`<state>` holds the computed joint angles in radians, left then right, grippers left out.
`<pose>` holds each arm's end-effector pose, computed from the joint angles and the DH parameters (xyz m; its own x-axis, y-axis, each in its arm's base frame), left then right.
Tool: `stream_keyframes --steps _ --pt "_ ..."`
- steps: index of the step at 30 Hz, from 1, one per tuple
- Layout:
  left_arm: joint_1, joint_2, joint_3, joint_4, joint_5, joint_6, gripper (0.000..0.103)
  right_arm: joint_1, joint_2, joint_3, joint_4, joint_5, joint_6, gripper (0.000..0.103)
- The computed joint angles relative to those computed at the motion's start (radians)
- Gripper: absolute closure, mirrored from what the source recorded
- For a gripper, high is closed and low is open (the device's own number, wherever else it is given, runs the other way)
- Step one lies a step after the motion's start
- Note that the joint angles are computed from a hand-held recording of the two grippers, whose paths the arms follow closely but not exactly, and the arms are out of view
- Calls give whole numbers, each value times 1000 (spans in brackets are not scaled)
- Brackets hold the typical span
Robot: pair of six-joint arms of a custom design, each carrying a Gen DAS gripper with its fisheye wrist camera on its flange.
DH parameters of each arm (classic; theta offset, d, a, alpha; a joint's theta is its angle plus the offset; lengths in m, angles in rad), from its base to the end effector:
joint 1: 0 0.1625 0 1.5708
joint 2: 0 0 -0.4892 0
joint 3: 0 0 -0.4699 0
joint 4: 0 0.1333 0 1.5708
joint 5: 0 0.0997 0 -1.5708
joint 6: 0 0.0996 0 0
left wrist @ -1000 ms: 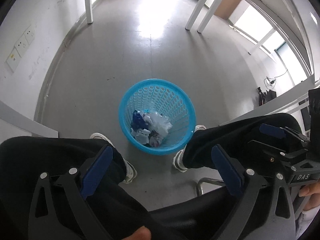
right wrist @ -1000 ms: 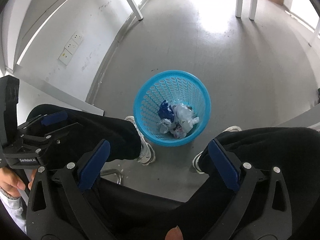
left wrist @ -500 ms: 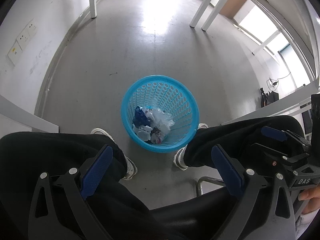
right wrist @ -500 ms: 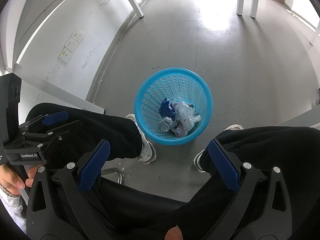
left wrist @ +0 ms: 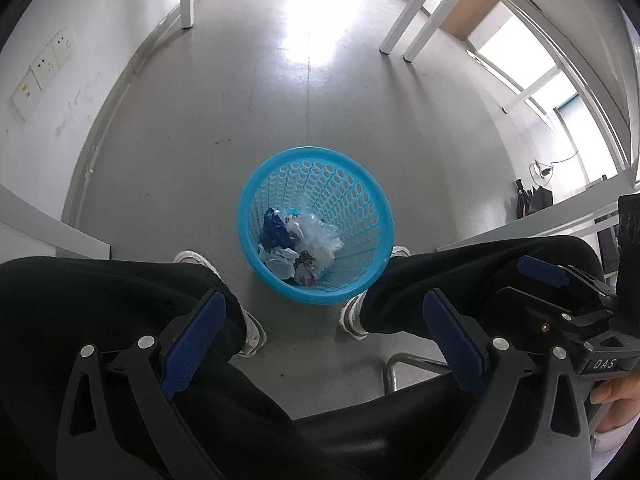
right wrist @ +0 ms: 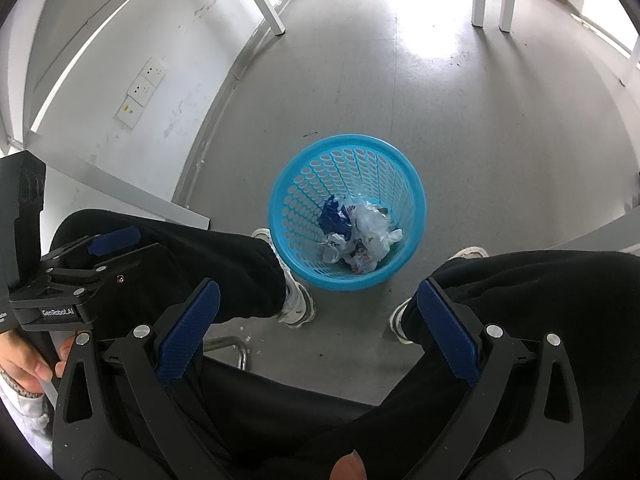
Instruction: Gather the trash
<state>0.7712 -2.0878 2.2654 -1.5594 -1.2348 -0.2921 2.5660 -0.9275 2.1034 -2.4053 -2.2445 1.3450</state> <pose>-0.1000 -0.3289 0.3937 -0.7904 0.4925 -0.3642 0.4978 0.8630 0.0867 0.4935 -0.2354 0.0135 -0.8264 0.3277 0.4579 0.0669 0.8646 -0.4980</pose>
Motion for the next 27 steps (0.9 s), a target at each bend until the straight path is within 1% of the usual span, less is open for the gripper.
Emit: stream_keyframes --steps 6,12,27 --pt "-2 0 1 -1 3 -2 6 0 -1 0 2 0 0 9" --pt "-24 -7 10 2 19 10 6 0 -7 3 5 1 0 9" --pt "-22 -2 5 8 13 5 6 -2 -10 7 2 2 1 9"
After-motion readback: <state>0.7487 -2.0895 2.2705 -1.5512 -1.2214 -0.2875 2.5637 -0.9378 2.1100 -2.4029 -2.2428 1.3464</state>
